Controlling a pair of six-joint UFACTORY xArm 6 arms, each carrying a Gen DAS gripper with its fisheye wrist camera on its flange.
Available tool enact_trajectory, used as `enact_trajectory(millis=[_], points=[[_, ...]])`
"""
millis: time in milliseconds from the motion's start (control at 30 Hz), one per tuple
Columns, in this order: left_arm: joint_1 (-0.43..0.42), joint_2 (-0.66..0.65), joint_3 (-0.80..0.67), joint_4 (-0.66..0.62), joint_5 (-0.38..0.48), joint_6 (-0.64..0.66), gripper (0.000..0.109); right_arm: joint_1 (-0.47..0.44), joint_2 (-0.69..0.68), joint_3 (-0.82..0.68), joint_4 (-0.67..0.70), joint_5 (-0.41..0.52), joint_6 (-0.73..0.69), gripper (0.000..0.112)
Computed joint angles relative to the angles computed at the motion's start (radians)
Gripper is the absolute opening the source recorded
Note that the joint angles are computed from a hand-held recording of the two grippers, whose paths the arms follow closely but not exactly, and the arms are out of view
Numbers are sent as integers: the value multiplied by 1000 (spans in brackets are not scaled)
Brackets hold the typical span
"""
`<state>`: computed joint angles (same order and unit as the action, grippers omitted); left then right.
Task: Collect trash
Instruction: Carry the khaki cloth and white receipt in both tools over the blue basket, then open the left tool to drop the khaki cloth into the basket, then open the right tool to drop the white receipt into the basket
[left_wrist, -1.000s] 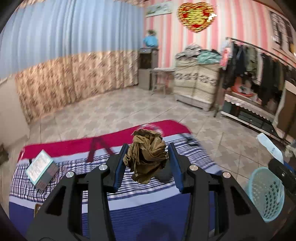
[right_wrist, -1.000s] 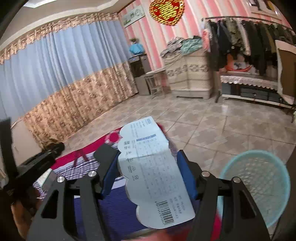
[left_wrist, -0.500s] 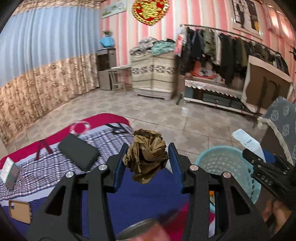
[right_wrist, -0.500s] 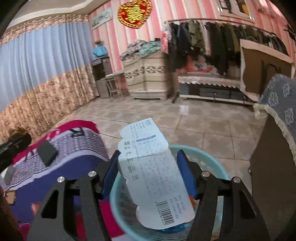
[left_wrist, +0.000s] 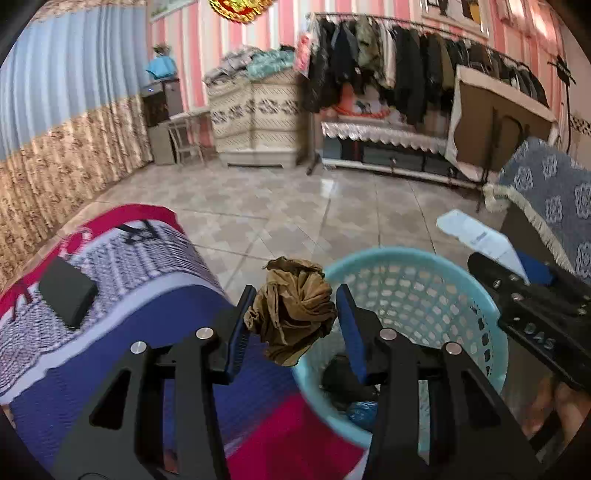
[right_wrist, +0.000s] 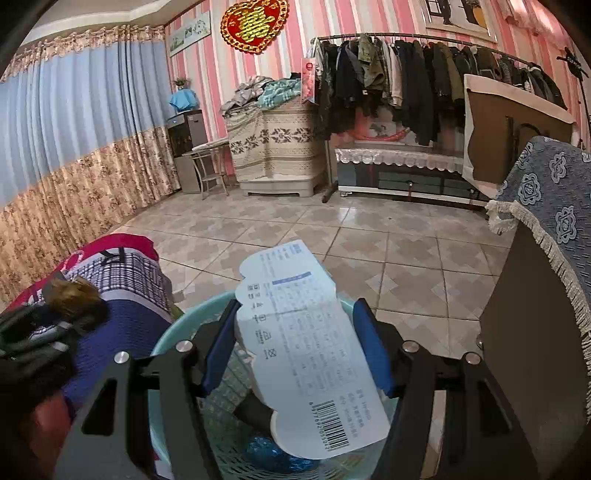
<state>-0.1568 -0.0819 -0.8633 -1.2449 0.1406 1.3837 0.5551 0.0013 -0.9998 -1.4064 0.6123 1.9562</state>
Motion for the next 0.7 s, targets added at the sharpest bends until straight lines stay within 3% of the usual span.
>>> enact_trajectory(millis=[233, 300, 500, 633, 700], points=[[-85, 107, -48, -64, -52, 68, 50, -18, -27, 41, -7, -3, 55, 62], [-90, 124, -57, -56, -72, 57, 62, -25, -28, 45, -11, -10, 60, 62], [-67, 121, -73, -77, -110, 41, 85, -29, -10, 30, -41, -32, 81, 62], [-48, 103, -62, -14, -132, -46, 87, -21, 22, -10, -60, -42, 85, 62], [-36, 78, -55, -61, -149, -5, 91, -24, 49, -41, -78, -57, 100, 62]])
